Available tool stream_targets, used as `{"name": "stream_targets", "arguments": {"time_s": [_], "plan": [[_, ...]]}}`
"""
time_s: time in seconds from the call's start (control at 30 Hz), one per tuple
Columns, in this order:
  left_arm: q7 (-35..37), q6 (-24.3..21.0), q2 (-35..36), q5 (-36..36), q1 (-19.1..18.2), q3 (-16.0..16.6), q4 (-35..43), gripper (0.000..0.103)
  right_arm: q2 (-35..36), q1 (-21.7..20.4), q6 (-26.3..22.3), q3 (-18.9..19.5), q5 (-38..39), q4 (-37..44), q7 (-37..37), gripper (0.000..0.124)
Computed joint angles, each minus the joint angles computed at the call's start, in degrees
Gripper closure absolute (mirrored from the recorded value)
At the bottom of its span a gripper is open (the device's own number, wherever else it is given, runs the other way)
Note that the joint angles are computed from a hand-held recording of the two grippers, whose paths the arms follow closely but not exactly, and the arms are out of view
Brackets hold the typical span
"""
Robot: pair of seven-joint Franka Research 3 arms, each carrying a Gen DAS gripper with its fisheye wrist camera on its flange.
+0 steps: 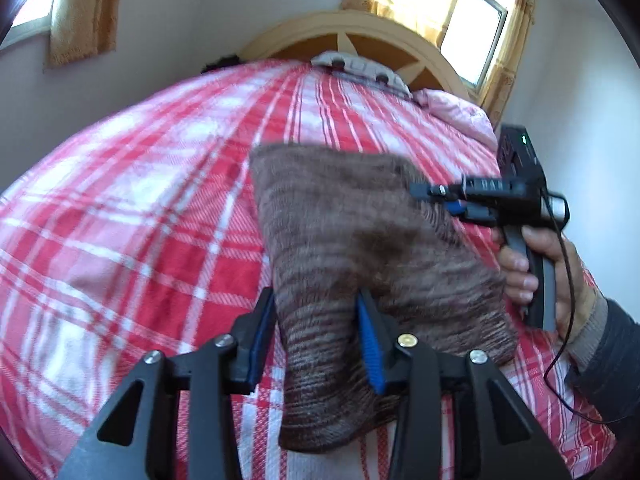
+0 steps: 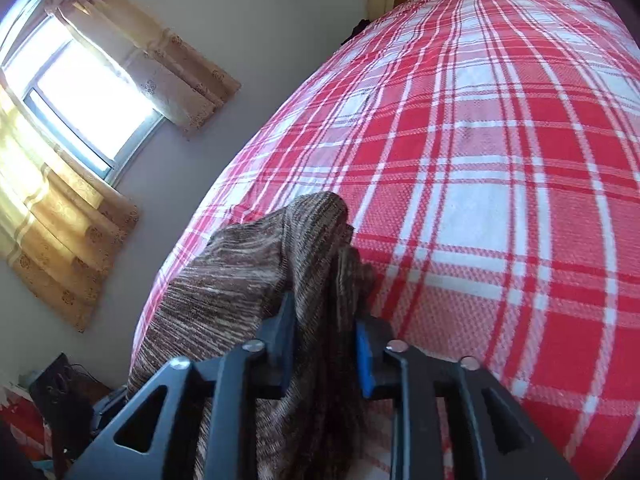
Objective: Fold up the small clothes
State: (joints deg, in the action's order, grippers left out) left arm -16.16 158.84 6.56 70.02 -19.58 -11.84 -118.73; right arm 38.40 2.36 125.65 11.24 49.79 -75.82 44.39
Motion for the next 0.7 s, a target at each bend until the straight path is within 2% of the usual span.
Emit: {"name": "stream_targets", "arguments": {"time_s": [0.07,0.13,0.2,0.27,0.37,0.4,0.43,0.47,0.5,0.6,0.7], "plan": [[-5.7,-0.7,-1.6,5.2,-0.2,0.3,-0.4,0.047,-3.5,-0.8,2.2,0.3,1.2,-4.4,-3.4,0.088],[-6.5,-1.6,-1.7,5.8,0.3,0.0,0.2,0.042,-9.3,-2.7,4.1,1.5,6.2,-11.4,-11.0,0.088],[-4.1,-2.3,-0.2,3.9,0.8,-0.1,1.9,0.042,-13.7,-4.3,1.1,1.9,11.0,-16.1,-17.1,0.088],[1.3,-6.2,1.8,-2.0,0.7,-0.3,3.7,0.042,-18.0,-5.0,-3.6,1.8,13.8,-20.8,-22.6,0.088],[6.0,-8.0,4.7,-8.8,0.7,0.2,5.3,0.038,-23.1,-2.8,-6.7,0.3,10.1,-27.6,-27.0,0.088],[8.2,-8.6,5.6,-11.4,0.7,0.3,5.7,0.033,-24.8,-2.2,-3.7,0.7,7.4,-30.8,-27.8,0.088],[7.5,-7.7,5.8,-11.8,0.5,0.8,5.3,0.03,-26.3,0.5,2.4,-0.4,4.7,-33.8,-27.3,0.089],[4.0,-6.0,5.3,-9.9,0.0,1.8,4.3,0.029,-26.8,3.4,6.8,-2.6,3.0,-35.8,-26.6,0.09],[3.1,-5.9,4.7,-9.3,-0.4,1.9,3.7,0.029,-27.1,4.3,8.0,-3.6,5.3,-37.0,-28.2,0.09],[2.2,-6.0,3.9,-8.4,-1.5,1.5,2.8,0.03,-27.0,3.6,3.9,-5.4,7.6,-36.8,-25.9,0.09],[4.3,-7.2,3.4,-8.6,-2.6,0.3,2.2,0.03,-29.5,5.1,8.0,-6.3,7.4,-39.9,-28.2,0.09]]}}
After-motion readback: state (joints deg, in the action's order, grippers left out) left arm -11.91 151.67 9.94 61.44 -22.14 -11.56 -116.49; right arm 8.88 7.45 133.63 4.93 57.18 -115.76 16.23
